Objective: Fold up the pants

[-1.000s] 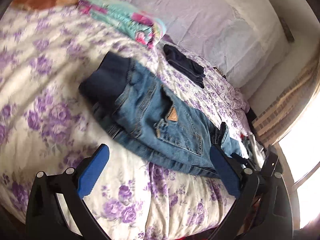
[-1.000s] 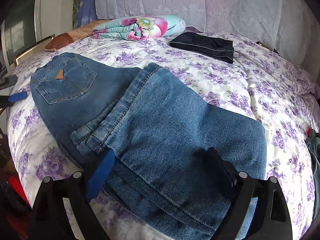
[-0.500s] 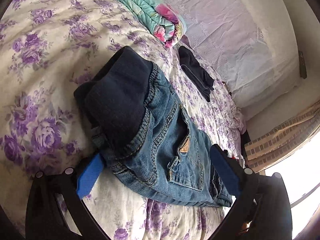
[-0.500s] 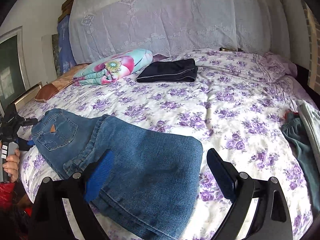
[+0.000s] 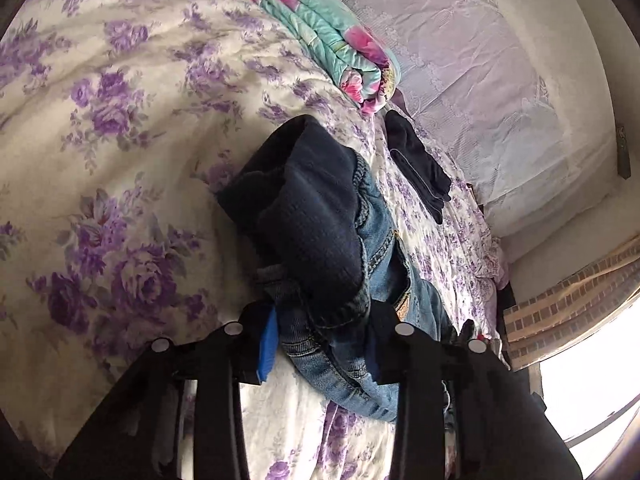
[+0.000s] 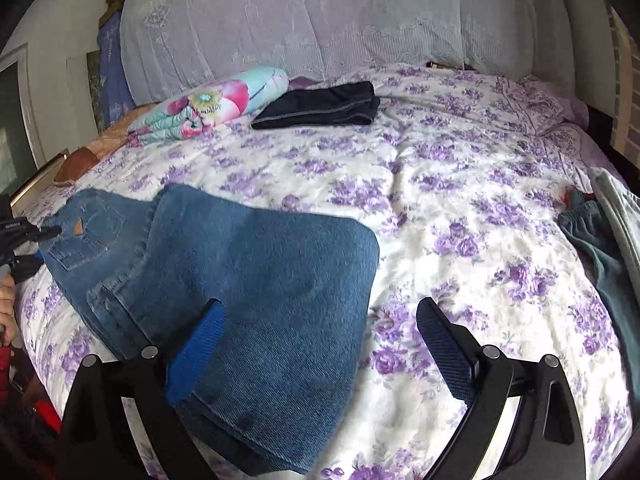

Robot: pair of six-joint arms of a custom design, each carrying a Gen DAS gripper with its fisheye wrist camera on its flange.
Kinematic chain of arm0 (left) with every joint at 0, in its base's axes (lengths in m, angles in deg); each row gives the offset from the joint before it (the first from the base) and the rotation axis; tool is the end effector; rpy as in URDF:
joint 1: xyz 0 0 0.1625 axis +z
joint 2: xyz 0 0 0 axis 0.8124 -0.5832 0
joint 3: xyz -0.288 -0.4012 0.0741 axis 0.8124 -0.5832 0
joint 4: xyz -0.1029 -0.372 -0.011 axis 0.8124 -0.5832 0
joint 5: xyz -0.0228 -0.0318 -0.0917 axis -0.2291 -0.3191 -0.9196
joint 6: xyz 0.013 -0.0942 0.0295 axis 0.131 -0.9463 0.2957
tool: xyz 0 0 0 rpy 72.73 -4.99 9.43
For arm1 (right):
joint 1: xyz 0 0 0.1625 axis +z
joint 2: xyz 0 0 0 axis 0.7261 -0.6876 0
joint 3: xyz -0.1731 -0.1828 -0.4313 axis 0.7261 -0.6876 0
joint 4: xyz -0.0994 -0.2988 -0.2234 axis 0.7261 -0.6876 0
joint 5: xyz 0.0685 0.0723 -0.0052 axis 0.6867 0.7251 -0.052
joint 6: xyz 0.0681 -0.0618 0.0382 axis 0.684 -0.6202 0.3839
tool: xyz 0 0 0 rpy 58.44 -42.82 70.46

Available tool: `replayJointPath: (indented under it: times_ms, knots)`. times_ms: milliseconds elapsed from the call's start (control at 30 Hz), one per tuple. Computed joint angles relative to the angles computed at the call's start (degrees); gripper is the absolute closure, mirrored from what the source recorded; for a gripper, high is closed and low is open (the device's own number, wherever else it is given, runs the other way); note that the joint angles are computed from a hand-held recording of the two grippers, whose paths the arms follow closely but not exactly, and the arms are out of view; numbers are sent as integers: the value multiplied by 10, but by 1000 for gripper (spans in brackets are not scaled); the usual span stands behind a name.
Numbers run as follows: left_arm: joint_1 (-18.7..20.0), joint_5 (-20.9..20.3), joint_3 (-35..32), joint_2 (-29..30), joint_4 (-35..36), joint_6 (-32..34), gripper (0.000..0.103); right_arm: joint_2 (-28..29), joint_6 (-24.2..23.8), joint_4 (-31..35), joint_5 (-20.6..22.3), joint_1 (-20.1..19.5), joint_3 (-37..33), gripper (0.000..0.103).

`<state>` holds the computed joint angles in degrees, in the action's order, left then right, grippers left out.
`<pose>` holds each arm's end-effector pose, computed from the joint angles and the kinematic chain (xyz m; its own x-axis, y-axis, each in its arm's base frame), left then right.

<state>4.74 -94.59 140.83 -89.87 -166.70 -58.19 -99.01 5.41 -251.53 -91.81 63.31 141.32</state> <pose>0.0374 -0.3324 0.3964 -0.9088 -0.4073 0.0908 -0.2665 0.3991 -0.8773 0.2838 -0.5140 0.0978 -0.6117 -0.5294 0.5878 -0.7588 0.6029 -0.2466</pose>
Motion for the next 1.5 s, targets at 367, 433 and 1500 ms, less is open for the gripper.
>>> replayJointPath:
  times_ms: [367,433,1500]
  knots:
    - [-257,320,-58,151,80,131,77,-60,106,-111,132,-71,65,4]
    - [-277,328,-78,234,-6,248,77,-71,118,-112,136,-84,69,4]
    - [-181,185,-144,469,0,289,4,-79,94,-91,139,-39,29,4]
